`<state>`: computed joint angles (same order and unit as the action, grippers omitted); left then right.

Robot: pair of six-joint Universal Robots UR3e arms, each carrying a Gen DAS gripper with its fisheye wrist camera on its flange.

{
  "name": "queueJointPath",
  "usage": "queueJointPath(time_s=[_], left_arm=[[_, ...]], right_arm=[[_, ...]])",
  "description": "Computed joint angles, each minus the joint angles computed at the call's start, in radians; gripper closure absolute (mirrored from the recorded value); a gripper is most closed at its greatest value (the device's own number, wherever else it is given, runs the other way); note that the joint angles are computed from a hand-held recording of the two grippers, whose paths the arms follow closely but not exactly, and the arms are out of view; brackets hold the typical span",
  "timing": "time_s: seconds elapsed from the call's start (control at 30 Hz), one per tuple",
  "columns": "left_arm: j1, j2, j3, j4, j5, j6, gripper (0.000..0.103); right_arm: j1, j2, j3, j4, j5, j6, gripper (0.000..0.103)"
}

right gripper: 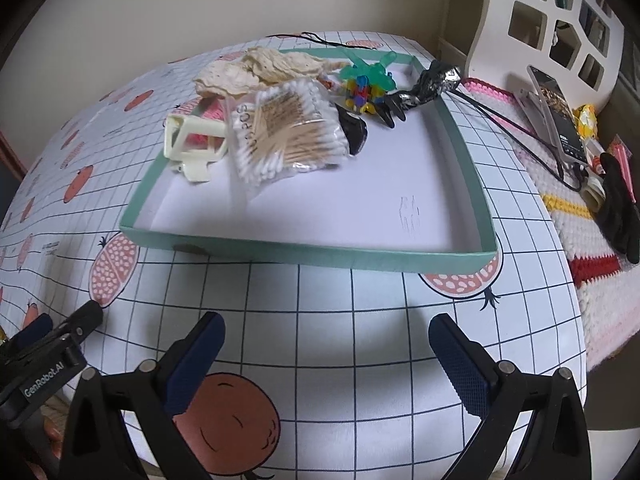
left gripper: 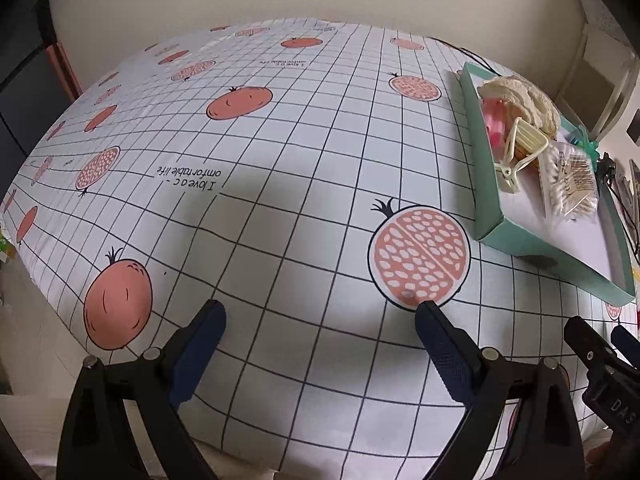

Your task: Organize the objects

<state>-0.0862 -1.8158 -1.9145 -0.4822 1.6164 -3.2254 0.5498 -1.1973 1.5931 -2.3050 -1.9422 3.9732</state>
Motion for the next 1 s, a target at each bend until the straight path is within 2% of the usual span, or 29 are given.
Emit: queueJointPath(time_s=[0.5,1.0], left_arm=[[-0.001,-0.008,-0.039,0.088,0.007,-0.002,0.007],[-0.004,-0.007,-0.042,0.094,0.008,-0.004,0.006]], right_arm=[[0.005,0.022,-0.002,0.010,-0.026,0.017,0.000],[0.012,0.029,-0.013,0.016,-0.033,0.028,0.000]])
